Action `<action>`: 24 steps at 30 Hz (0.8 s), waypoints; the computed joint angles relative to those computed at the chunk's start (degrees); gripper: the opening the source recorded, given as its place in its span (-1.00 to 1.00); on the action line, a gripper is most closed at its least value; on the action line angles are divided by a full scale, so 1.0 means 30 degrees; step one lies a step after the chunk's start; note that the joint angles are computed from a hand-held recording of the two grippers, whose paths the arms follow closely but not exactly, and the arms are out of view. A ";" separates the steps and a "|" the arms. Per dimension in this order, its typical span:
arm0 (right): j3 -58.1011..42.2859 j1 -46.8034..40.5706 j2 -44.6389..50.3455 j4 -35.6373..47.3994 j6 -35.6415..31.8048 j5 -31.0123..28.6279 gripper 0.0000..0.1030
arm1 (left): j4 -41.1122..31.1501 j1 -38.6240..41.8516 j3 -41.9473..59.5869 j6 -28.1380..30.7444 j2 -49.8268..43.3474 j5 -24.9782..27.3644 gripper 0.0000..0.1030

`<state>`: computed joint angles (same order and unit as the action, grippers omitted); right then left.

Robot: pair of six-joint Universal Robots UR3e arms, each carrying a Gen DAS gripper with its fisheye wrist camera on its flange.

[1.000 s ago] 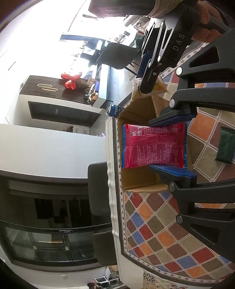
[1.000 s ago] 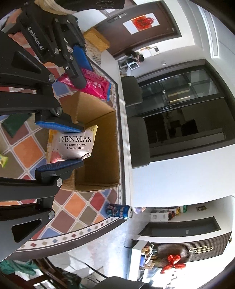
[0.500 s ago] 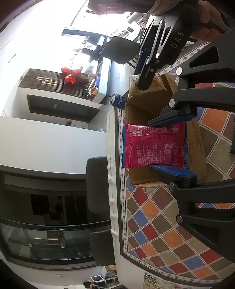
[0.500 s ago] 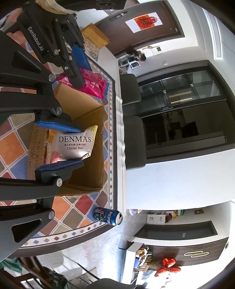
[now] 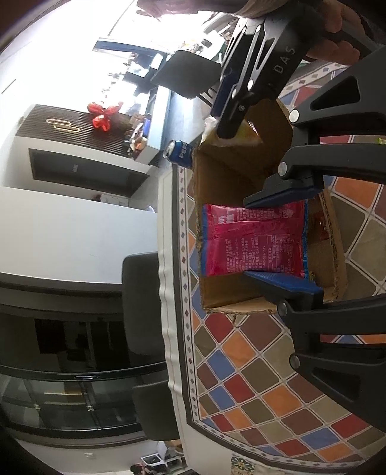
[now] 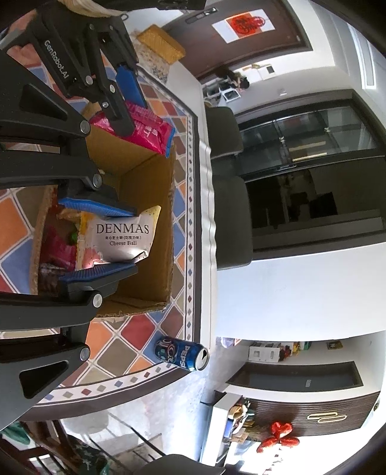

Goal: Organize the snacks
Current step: 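Open both tools to drop the red packet and DENMAS bag into the box, then move both open tools back from the box toward the green pack and candy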

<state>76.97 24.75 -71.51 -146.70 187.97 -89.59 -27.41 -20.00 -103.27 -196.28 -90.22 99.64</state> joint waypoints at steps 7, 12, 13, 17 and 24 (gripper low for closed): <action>0.0722 0.0012 -0.0319 -0.0126 0.0333 -0.0417 -0.05 | 0.0082 -0.0856 -0.0372 -0.0100 0.0319 0.1315 0.18; 0.2411 0.0023 -0.1657 -0.0399 0.0577 -0.0241 -0.05 | 0.0055 -0.1558 -0.1157 -0.0555 0.1183 0.1911 0.22; 0.2825 0.0055 -0.1955 -0.0533 0.0610 -0.0230 -0.05 | -0.0042 -0.1817 -0.1312 -0.0698 0.1412 0.2102 0.22; 0.4337 0.0233 -0.3181 -0.0875 0.0895 -0.0334 -0.05 | -0.0236 -0.2497 -0.1880 -0.1054 0.2118 0.2754 0.28; 0.6471 0.0913 -0.5019 -0.0872 0.1126 -0.0888 -0.04 | -0.0511 -0.3671 -0.3165 -0.1898 0.3137 0.3285 0.33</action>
<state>96.38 27.49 -86.57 -149.31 191.34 -92.25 -28.94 -31.01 -112.77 -201.98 -80.81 109.50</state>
